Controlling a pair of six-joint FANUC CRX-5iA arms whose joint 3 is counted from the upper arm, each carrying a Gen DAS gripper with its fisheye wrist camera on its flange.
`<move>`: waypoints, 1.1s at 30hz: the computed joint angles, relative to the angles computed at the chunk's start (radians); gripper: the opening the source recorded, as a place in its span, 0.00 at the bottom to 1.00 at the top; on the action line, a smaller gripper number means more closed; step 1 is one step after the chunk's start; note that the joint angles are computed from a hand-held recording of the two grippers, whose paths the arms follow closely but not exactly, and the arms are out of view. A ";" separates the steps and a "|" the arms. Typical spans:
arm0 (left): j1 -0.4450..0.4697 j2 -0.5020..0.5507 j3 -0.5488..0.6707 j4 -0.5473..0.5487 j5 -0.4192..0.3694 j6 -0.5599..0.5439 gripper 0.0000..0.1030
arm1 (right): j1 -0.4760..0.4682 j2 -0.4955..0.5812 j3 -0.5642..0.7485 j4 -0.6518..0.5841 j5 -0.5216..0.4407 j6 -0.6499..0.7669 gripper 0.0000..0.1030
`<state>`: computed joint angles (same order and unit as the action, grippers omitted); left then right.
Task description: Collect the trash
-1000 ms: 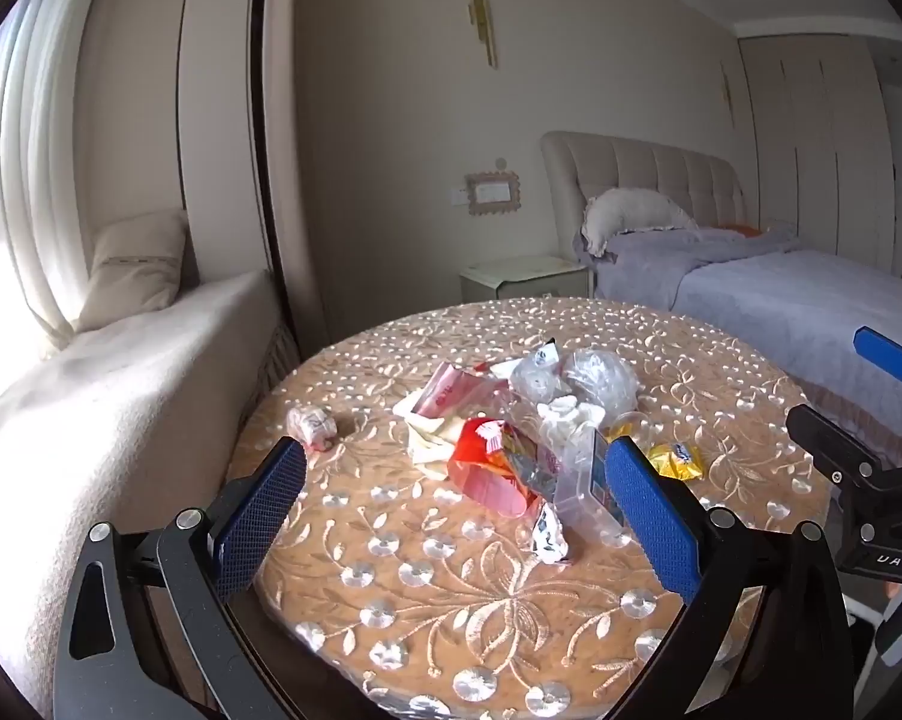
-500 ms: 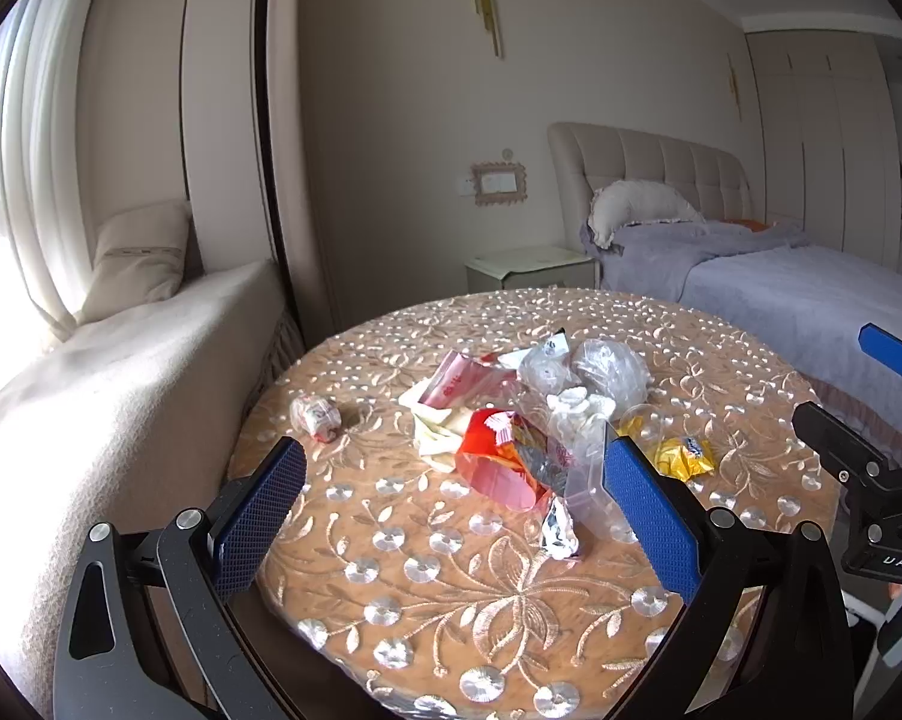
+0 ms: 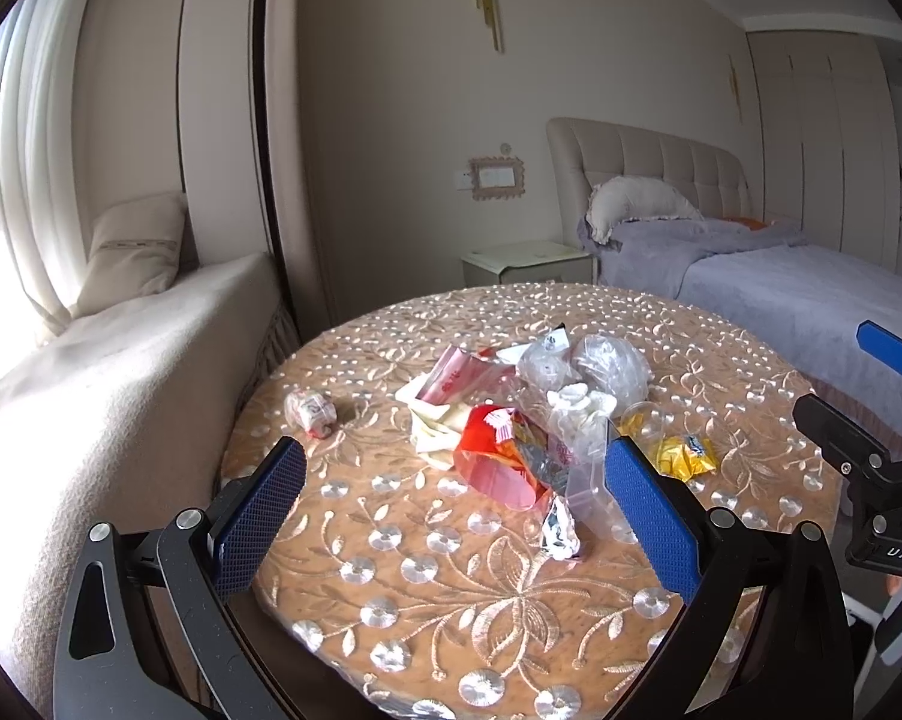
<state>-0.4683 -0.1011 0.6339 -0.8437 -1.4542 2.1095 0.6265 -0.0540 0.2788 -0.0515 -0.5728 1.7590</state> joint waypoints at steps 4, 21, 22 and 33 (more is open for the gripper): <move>0.023 0.021 0.021 -0.009 -0.002 -0.015 0.95 | 0.001 0.029 0.031 -0.006 -0.003 0.008 0.96; 0.257 0.130 0.099 0.180 0.062 -0.172 0.96 | 0.008 0.235 0.319 -0.092 -0.183 0.113 0.96; 0.276 0.135 0.099 0.203 0.071 -0.188 0.96 | 0.012 0.246 0.326 -0.079 -0.181 0.109 0.96; 0.394 0.221 0.150 0.349 0.120 -0.338 0.95 | 0.022 0.347 0.433 -0.030 -0.203 0.077 0.96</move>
